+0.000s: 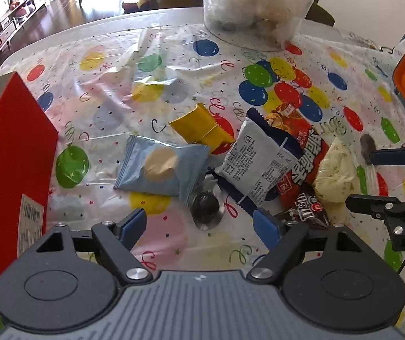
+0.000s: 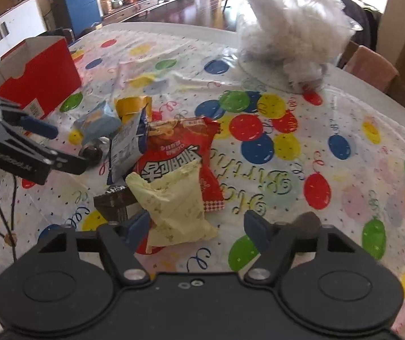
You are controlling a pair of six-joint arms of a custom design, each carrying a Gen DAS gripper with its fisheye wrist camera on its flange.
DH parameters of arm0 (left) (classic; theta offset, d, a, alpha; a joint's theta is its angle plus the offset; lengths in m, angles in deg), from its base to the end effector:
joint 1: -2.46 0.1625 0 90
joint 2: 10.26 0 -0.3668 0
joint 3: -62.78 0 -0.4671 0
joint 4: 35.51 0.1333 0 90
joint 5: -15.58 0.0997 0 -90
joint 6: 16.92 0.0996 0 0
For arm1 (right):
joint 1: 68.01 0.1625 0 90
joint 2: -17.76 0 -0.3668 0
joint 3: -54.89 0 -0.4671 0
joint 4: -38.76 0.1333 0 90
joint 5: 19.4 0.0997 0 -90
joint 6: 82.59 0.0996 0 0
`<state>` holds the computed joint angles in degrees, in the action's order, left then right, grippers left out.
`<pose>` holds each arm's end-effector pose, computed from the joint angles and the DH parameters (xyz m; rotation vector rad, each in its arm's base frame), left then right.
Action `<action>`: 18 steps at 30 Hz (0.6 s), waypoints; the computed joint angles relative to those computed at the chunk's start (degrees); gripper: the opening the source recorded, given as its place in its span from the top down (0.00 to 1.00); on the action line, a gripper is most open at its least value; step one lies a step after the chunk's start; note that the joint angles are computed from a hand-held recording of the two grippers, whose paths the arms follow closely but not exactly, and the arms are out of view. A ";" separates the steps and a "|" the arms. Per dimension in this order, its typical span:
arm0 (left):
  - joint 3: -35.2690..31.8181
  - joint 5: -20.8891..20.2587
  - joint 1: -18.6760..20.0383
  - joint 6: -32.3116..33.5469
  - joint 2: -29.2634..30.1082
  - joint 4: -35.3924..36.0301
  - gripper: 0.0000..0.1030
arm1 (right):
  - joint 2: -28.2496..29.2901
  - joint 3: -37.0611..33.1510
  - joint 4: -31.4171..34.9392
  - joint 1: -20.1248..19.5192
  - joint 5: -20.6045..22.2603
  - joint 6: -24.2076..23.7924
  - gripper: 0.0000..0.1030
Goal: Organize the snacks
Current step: 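Move both tools back toward the remaining snacks on the table, then grasp the small dark candy with the left tool while the right tool grasps the pale yellow bag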
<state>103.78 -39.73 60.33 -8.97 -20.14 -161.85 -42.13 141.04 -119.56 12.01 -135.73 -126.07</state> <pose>-0.3007 -0.8361 -0.0885 0.8410 2.4118 -0.2809 -0.0399 -0.7410 0.2737 0.4764 -2.3186 0.5615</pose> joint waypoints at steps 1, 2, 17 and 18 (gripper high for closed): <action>-0.85 0.44 -0.02 0.37 0.66 0.35 0.26 | 0.15 -0.23 0.55 -0.10 0.37 -0.41 0.33; -1.66 0.70 -0.01 0.67 1.26 0.80 0.27 | 0.39 -0.53 1.02 -0.16 0.61 -0.96 0.34; -7.43 2.28 -0.09 5.09 5.99 3.00 0.61 | 2.61 -2.82 2.95 -0.60 3.04 -3.07 0.58; -7.38 1.94 -0.07 5.19 5.93 3.01 0.65 | 2.46 -2.68 3.06 -0.67 3.33 -2.65 0.61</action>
<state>96.41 -37.79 60.26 -3.78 -14.21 -158.84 -39.67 138.35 -116.50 11.34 -132.41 -128.72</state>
